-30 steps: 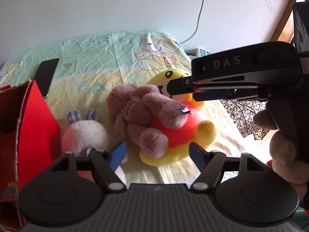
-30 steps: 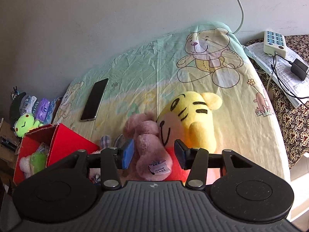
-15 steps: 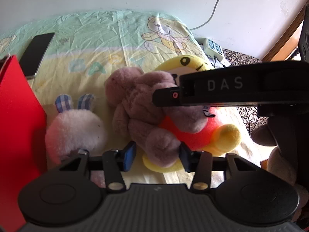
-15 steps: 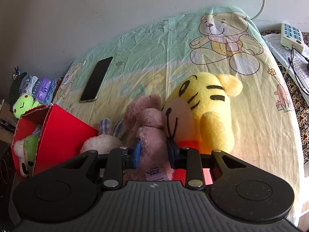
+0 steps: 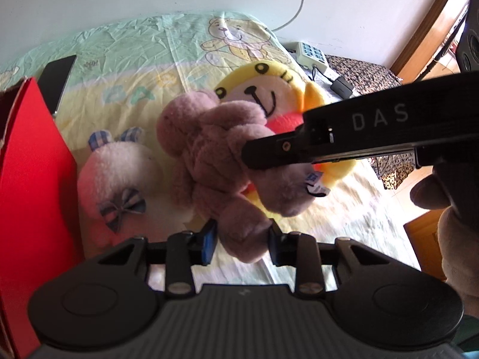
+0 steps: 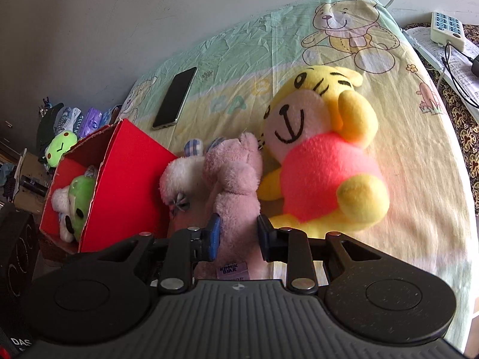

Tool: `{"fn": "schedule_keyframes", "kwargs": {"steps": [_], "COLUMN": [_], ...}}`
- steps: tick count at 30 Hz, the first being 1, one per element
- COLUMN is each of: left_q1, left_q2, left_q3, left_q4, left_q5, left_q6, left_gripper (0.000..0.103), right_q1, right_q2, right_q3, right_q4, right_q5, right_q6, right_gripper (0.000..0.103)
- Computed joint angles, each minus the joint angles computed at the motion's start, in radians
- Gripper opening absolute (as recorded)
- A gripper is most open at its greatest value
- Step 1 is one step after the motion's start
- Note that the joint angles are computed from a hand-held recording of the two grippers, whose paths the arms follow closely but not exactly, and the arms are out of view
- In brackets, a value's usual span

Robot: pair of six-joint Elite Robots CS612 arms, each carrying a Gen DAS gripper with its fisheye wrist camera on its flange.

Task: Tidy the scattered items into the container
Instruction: 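Grasp the brown bear plush with both tools and lift it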

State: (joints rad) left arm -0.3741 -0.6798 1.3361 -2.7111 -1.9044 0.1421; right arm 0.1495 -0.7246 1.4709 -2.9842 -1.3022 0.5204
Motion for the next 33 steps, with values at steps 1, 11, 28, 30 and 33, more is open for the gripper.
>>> {"fn": "schedule_keyframes", "kwargs": {"steps": [1, 11, 28, 30, 33], "left_q1": [0.002, 0.018, 0.023, 0.02, 0.017], "left_q2": [-0.01, -0.08, -0.068, -0.055, -0.033], "left_q3": [0.017, 0.146, 0.168, 0.152, 0.128], "left_q4": [0.006, 0.095, 0.02, 0.019, 0.02], "left_q5": [-0.011, -0.087, -0.099, -0.087, -0.075], "left_q6": [0.021, 0.184, 0.151, 0.124, 0.093], "left_gripper": [0.032, 0.032, 0.072, 0.072, 0.072], "right_q1": [0.001, 0.022, 0.023, 0.019, 0.017], "right_q2": [-0.007, -0.056, -0.019, -0.011, 0.002], "right_q3": [0.015, 0.125, 0.094, 0.087, 0.072], "right_q4": [-0.002, 0.047, -0.011, -0.013, 0.003], "right_q5": [0.006, 0.044, -0.082, -0.052, -0.02], "right_q6": [0.006, 0.033, 0.031, 0.03, 0.027], "right_gripper": [0.028, 0.028, 0.062, 0.062, 0.062]}}
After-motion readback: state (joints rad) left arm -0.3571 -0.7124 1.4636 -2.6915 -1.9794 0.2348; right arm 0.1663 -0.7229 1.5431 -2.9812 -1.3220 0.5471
